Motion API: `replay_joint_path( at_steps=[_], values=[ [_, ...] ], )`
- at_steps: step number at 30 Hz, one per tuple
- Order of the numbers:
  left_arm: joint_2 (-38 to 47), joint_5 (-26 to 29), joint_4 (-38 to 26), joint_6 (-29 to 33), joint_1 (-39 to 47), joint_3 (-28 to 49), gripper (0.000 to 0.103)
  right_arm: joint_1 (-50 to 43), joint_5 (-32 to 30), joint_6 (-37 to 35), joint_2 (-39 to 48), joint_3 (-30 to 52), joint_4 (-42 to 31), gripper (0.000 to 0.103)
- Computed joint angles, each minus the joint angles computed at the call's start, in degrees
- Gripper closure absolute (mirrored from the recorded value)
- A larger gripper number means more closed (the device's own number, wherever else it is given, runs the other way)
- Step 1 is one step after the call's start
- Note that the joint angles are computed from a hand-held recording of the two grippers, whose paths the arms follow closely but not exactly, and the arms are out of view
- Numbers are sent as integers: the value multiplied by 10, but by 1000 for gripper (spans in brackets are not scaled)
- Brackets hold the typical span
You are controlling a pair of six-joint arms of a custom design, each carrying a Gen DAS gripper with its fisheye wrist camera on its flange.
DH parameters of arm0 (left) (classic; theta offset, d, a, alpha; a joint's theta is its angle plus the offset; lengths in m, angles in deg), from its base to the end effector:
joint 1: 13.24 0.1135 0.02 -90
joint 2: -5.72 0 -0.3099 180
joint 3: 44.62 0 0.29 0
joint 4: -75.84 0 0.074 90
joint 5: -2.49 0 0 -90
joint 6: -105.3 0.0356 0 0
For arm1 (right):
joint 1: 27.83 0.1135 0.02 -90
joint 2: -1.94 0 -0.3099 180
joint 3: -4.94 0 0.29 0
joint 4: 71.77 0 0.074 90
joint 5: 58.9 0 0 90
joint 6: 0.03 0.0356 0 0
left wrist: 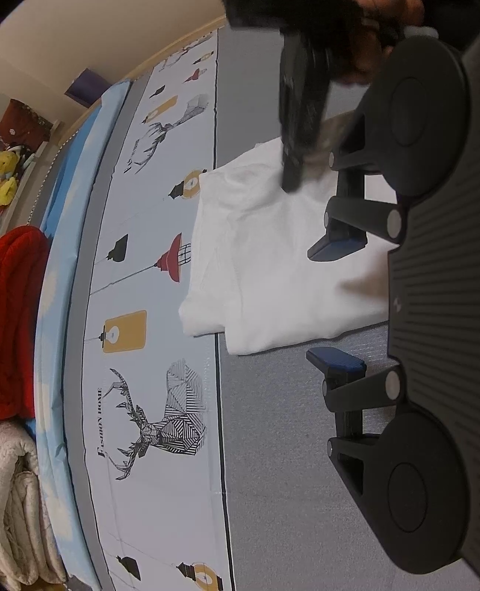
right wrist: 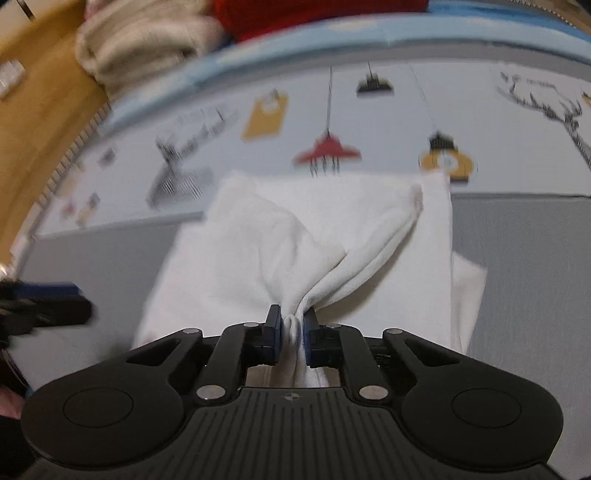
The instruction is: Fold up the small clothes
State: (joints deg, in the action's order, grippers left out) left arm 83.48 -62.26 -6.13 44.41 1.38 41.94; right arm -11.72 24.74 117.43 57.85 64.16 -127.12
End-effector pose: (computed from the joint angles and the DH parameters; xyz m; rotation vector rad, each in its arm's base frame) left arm 0.2667 0.0539 0.3591 0.4260 2.6471 -0.4094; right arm 0.1940 0.0601 0.3006 0.2020 2.5213 0.4533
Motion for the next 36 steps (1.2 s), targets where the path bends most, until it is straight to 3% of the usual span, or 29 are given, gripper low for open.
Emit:
replay_joint_path(
  at_steps=[4, 7, 11, 13, 15, 18, 20, 22, 24, 25, 26, 29, 31, 33, 36],
  values=[
    [-2, 3, 2, -7, -1, -1, 47, -112, -95, 10, -122, -15, 39, 92],
    [-3, 4, 2, -9, -10, -3, 47, -225, -139, -47, -159, -7, -1, 92],
    [-12, -3, 8, -20, -42, -16, 46, -271, -77, -138, -65, 13, -145, 86],
    [-14, -4, 8, -28, -62, -23, 47, -273, -29, -153, -68, 14, -156, 86],
    [-18, 2, 2, -29, -80, -32, 46, -329, -80, -170, -97, 12, -144, 85],
    [-15, 7, -15, -8, -103, -46, 47, -435, -236, -237, -91, 16, -182, 84],
    [-15, -24, -15, 2, -127, -64, 47, -428, -269, -289, -76, 20, -218, 75],
    [-16, -60, -8, 9, -151, -88, 47, -381, -243, -330, -70, 19, -243, 66],
    [-22, -90, 3, 17, -177, -114, 46, -287, -145, -319, -67, 6, -250, 65],
    [-26, -102, 9, 21, -190, -125, 46, -257, -103, -308, -58, -3, -250, 53],
    [-28, -111, 15, 27, -198, -133, 45, -245, -85, -300, -51, -7, -251, 53],
    [-21, -107, 12, 32, -197, -126, 44, -262, -99, -297, -45, -2, -248, 54],
    [-3, -59, 5, 10, -157, -96, 42, -275, -113, -291, -56, 5, -243, 54],
    [18, -6, 10, -24, -108, -71, 41, -313, -151, -286, -79, 12, -231, 54],
    [45, 15, 48, -107, -65, -59, 41, -373, -185, -242, -76, 5, -190, 52]
  ],
)
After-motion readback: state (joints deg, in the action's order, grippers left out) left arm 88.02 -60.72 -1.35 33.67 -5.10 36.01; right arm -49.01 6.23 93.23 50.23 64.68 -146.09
